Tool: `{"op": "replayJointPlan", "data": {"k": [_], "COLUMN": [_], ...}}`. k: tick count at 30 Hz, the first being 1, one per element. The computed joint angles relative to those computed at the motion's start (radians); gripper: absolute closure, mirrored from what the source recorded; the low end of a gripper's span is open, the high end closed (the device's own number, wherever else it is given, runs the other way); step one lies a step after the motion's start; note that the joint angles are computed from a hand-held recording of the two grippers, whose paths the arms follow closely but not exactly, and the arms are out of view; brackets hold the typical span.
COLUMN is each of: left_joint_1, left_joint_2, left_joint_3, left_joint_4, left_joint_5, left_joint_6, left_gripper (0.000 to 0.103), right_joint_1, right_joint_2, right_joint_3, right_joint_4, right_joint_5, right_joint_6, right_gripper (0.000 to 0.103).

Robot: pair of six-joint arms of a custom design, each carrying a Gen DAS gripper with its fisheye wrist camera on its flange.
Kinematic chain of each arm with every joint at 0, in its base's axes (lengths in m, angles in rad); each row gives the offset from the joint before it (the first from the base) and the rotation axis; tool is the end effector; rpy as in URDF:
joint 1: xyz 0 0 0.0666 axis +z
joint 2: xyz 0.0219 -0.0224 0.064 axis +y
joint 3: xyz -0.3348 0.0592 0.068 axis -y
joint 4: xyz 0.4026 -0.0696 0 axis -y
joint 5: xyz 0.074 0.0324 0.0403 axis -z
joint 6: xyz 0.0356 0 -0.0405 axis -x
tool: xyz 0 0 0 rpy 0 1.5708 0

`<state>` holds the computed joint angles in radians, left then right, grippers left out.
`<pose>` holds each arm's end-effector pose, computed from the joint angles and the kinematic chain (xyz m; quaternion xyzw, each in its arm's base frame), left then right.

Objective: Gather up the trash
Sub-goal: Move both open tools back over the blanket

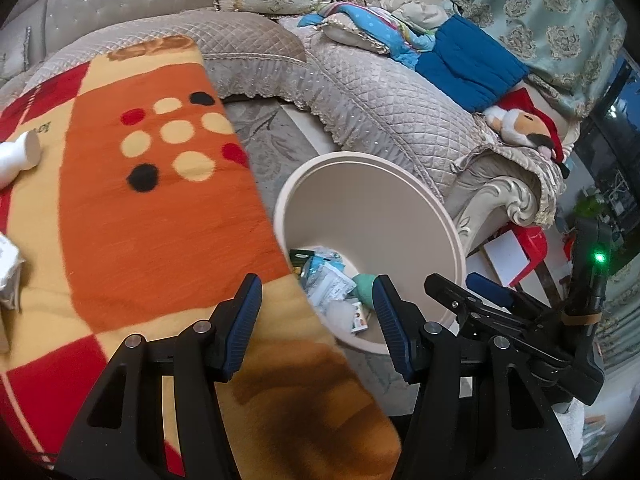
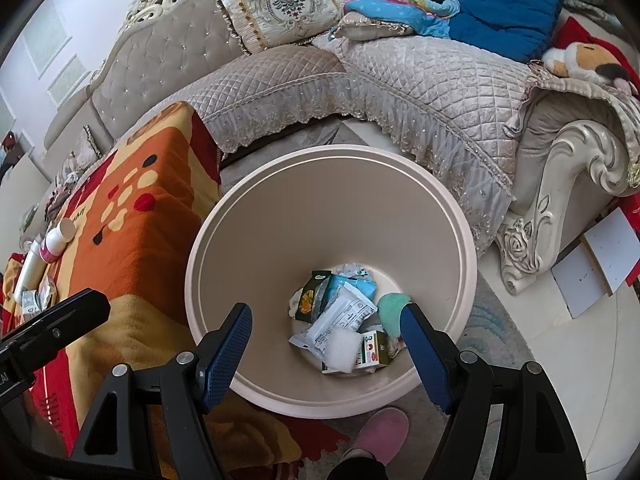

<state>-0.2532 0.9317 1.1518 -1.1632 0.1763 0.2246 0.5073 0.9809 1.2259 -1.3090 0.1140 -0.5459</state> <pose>0.3212 -0.0900 0.4394 0.0407 0.9470 -0.1541 0.2790 0.2955 0.1592 0.4486 0.0329 0.9660 0.0781 0.2441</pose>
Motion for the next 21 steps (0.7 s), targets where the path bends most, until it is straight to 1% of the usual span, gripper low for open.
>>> {"op": "replayJointPlan", "data": {"k": [5, 9, 13, 15, 18, 21], "left_joint_1": [0.046, 0.126, 0.246, 0.31, 0.404, 0.488], "left_joint_2": [-0.04, -0.071, -0.062, -0.045, -0.012, -0.006], "left_joint_3": [-0.009, -0.008, 0.014, 0.025, 0.041, 0.037], "left_joint_4": [-0.036, -0.061, -0.067, -0.061, -0.087, -0.109], "left_joint_5": [-0.025, -0.022, 0.001, -0.007, 0.007, 0.025], "left_joint_6": [-0.016, -0.055, -0.083, -0.098, -0.115, -0.156], "left_gripper": [0.047, 0.047, 0.047, 0.047, 0.047, 0.047], "right_joint_1": [0.034, 0.073, 0.119, 0.143, 0.177, 0.211], "right_joint_2": [0.008, 0.025, 0.047, 0.056, 0.067, 0.079], "right_joint_3": [0.01, 0.023, 0.05, 0.066, 0.094, 0.121], "right_joint_4": [-0.012, -0.01, -0.006, -0.001, 0.003, 0.002], "right_joint_5": [0.0, -0.01, -0.009, -0.01, -0.005, 0.005], "right_joint_6": [-0.005, -0.008, -0.009, -0.013, -0.012, -0.006], "right_gripper": [0.029, 0.029, 0.029, 0.029, 0.028, 0.028]}}
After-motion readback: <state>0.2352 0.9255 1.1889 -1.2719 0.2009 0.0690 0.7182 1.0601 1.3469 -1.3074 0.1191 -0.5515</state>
